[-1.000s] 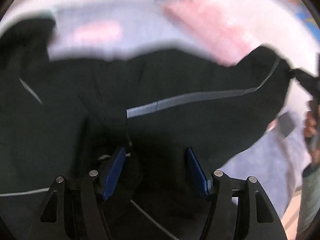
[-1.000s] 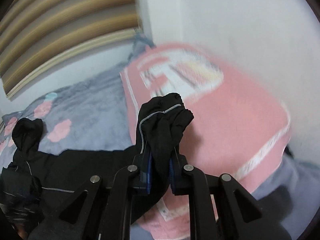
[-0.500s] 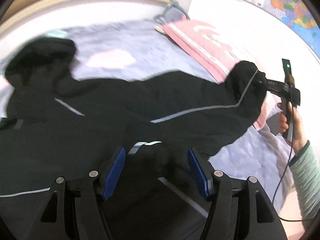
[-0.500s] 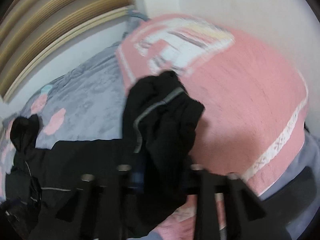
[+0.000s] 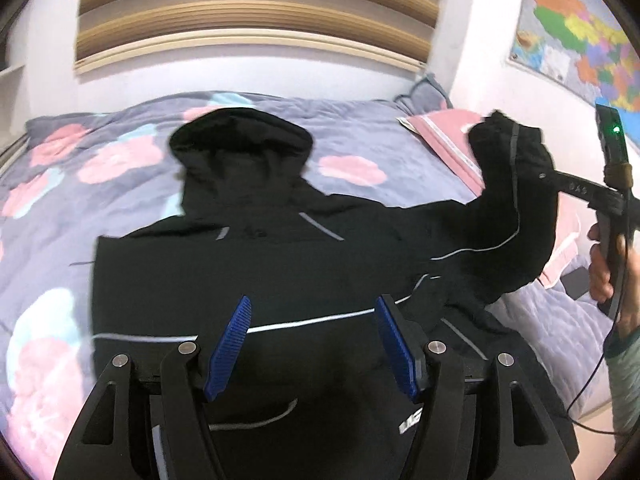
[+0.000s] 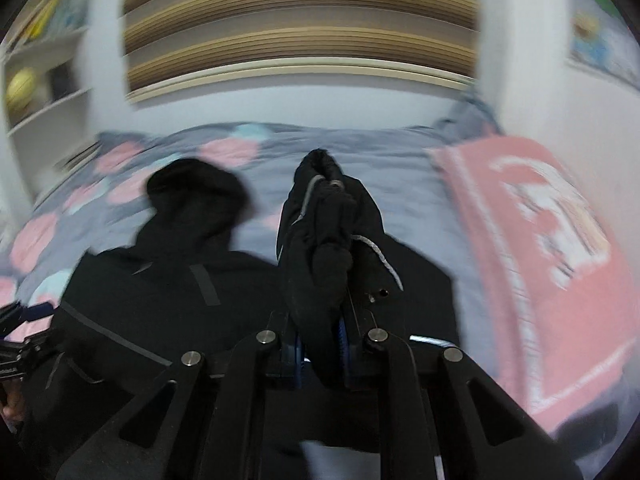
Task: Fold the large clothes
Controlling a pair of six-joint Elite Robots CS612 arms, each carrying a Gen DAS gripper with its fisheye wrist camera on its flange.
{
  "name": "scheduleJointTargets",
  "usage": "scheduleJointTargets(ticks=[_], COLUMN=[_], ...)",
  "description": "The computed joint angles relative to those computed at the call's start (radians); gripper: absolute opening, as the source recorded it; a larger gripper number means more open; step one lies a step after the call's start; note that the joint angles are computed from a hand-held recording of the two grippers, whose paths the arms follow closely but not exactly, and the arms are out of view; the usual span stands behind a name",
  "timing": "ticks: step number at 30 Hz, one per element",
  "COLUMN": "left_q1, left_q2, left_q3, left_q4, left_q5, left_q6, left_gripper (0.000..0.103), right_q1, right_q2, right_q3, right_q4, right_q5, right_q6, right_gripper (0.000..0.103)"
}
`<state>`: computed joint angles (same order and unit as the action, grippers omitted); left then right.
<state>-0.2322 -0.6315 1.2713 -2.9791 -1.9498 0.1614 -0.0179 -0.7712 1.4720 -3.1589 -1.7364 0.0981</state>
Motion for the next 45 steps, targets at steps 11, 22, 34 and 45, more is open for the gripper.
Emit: scheduleJointTargets(ticks=[11,22,34,45], left_q1=[0.079,0.096,0.053,0.005], left_q2=[0.015,0.085,0.162,0.202], left_q3=[0.008,-0.098,-0.278,-0.343], left_q4=[-0.012,0.224,0.461,0.531], left_q5=[-0.051,-0.145,-0.279,-0.138], left_q6=[-0.077,-0.042,-0.045,-0.074], left_gripper=[0.066,0.066,0.066,0.026], right_q1=[0.135,0.159,0.122,0.083], right_q2=[0.192,0.276,0.082,0.056], right_q3=[-0.3,-0.405,-0.087,-0.019], right_q4=[0.338,0.536,0.19,0.169], right_q5=[0.187,0.227,0.173,0.155], right_q6=[-0.035,-0.018,-0.004,0.066], right_gripper=[0.021,0.025,0.05,0.05])
